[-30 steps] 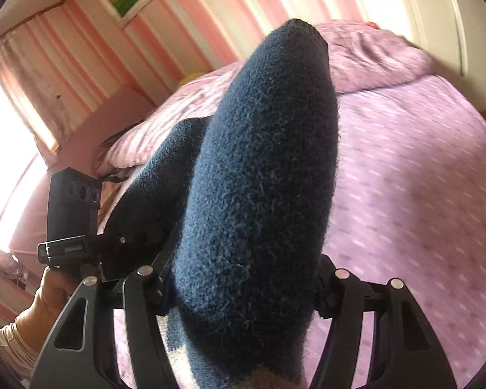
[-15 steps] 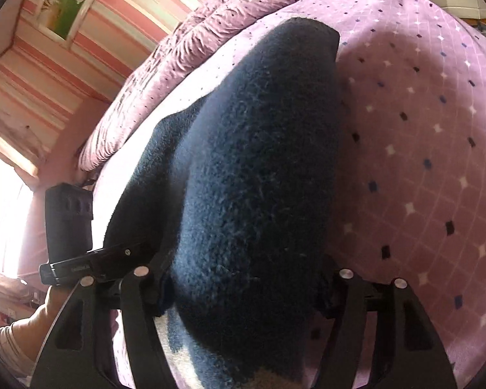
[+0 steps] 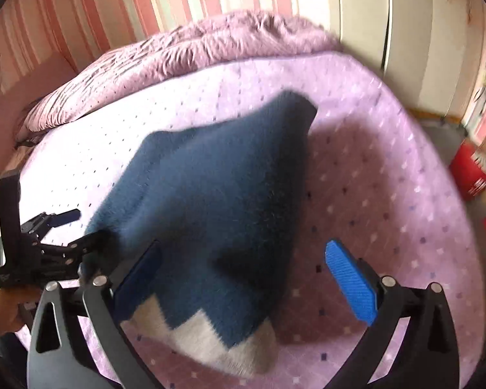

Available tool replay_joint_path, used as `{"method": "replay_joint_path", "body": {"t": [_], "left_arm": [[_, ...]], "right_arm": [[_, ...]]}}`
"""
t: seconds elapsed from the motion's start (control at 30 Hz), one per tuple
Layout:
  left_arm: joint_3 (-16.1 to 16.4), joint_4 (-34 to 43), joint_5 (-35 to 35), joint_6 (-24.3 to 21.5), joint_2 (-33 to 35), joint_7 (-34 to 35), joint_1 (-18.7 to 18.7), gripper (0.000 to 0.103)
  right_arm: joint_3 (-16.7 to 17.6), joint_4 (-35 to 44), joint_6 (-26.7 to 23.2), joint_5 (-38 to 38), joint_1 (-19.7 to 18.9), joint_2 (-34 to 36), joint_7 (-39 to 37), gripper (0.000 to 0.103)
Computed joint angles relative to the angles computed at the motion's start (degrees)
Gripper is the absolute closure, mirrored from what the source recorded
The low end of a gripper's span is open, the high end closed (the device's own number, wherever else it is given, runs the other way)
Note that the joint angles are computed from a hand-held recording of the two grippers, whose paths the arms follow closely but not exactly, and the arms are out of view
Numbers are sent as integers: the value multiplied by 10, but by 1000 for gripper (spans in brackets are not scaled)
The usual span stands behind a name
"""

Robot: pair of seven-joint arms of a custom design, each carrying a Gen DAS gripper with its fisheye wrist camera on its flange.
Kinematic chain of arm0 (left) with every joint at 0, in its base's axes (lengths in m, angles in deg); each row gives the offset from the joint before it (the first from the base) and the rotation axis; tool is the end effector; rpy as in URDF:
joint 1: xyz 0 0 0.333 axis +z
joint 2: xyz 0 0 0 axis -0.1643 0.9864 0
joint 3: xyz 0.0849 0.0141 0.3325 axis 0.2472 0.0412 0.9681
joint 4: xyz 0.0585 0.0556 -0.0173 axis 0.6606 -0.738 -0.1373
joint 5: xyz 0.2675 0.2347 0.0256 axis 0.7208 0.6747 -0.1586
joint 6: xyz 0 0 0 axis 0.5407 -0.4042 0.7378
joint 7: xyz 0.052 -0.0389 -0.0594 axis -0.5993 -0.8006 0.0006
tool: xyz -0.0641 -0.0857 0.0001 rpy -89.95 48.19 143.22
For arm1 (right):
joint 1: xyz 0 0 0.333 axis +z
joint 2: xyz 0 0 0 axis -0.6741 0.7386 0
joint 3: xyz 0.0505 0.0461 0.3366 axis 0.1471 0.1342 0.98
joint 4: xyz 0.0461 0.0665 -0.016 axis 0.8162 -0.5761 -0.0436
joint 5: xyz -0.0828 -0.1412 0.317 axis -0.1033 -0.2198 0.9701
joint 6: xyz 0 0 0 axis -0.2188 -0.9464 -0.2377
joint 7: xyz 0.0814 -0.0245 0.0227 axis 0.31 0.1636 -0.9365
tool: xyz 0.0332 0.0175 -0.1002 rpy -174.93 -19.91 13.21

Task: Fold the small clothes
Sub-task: 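Lower the folded sweater onto the bed and open the left tool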

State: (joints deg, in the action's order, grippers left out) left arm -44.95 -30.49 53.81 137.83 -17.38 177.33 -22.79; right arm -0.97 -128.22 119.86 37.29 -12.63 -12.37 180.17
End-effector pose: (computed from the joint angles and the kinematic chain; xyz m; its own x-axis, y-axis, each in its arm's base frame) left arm 0.4977 -0.2340 0.5769 -0.3800 -0.9236 0.0511 -0.7539 0.2773 -0.5957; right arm 0.4291 0.3665 0.6384 -0.0434 -0.9923 -0.1164 -0.7658 0.1079 -0.6340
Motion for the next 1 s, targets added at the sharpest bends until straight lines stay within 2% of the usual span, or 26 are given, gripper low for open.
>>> {"method": "replay_joint_path", "body": {"t": [0.07,0.13,0.17,0.3,0.4,0.47,0.57,0.67,0.7,0.77,0.87,1.0], "left_arm": [[5,-21,30,10,-18,-20,9,3],[2,-43,79,19,-35,-41,15,3],[1,-60,96,27,-45,-48,16,3],[6,-67,99,27,-35,-55,12,3],[2,-52,102,16,-18,-70,10,3],[7,-56,80,31,-26,-62,9,3],[11,-82,104,52,-72,-79,21,9],[41,-104,76,51,-129,-76,25,8],[53,-116,70,51,-155,-73,28,3],[85,-144,55,58,-208,-41,24,3],[122,-175,55,41,-290,-8,32,3],[142,-202,95,8,-389,23,76,3]], "right_arm": [[5,5,-29,-6,8,-1,-1,2],[15,44,-128,-32,21,29,-6,2],[12,46,-155,-38,27,35,-2,2],[-5,-22,-125,7,24,14,37,2],[2,-49,-103,13,23,-4,72,2],[12,-36,-116,-9,25,-6,91,2],[25,-11,-130,-49,32,-14,108,2],[43,39,-158,-90,49,-10,113,2],[51,69,-176,-103,59,-2,110,2],[64,113,-207,-121,85,13,117,2],[77,195,-261,-154,139,53,129,2],[90,316,-355,-211,234,120,123,2]]}}
